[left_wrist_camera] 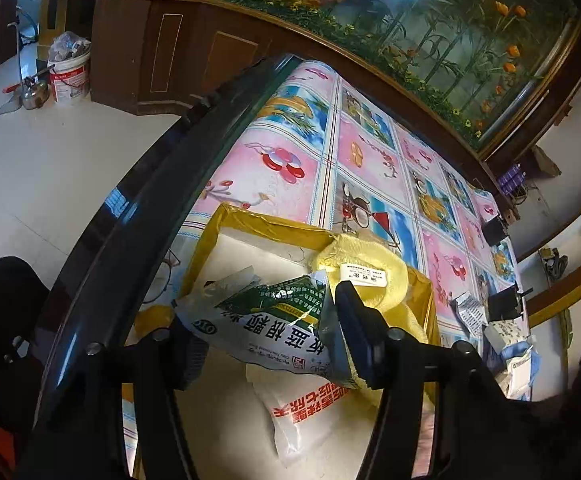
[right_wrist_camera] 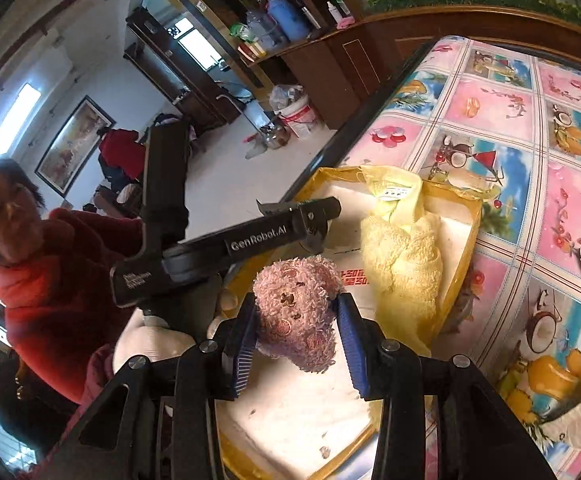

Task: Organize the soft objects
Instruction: 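Lower the snack bag into the box with left tool while right tool releases the bear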

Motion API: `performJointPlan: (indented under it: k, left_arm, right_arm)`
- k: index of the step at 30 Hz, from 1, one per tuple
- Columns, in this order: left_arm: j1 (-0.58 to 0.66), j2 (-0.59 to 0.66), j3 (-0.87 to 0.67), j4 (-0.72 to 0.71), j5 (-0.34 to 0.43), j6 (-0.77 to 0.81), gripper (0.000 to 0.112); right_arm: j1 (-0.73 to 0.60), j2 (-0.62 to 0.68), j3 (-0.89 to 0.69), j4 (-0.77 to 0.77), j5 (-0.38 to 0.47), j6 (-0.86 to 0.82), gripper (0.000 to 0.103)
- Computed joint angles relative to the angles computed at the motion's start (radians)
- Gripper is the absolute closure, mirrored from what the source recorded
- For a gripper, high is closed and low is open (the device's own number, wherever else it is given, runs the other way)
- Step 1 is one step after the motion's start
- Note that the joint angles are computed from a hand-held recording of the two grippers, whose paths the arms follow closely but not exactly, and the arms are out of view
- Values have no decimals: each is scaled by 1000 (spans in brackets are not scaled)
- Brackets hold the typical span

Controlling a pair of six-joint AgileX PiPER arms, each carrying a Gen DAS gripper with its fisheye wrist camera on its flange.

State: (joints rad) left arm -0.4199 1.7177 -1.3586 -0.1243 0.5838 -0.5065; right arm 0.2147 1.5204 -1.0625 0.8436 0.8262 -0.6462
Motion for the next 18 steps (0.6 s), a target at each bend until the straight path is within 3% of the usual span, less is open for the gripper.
performJointPlan:
  k: [3,7,10,13,15,18]
  left_arm:
    - [26,-12,26,-120,-14,95,49]
    - [22,-76,81,-159,-33,118,49]
    - [-9,-165,148,-66,-63,-17,48]
    - [-36,-222,200,149,-93,-314,43]
    - [-93,-211,112,349,49,-473,44]
    - [-320,-154,-106,649,348,-475,43]
  right_arm:
    - [59,60,-2,-46,-77,23,57]
    - [107,76,20,-131,-158,76,54]
    - [99,25,54,-127,-164,56,51]
    - [41,-66,116,-52,-132,-23,40]
    - [-37,-65,115,71,-37,-90,34]
    - [-267,15,110,362,262,-212,34]
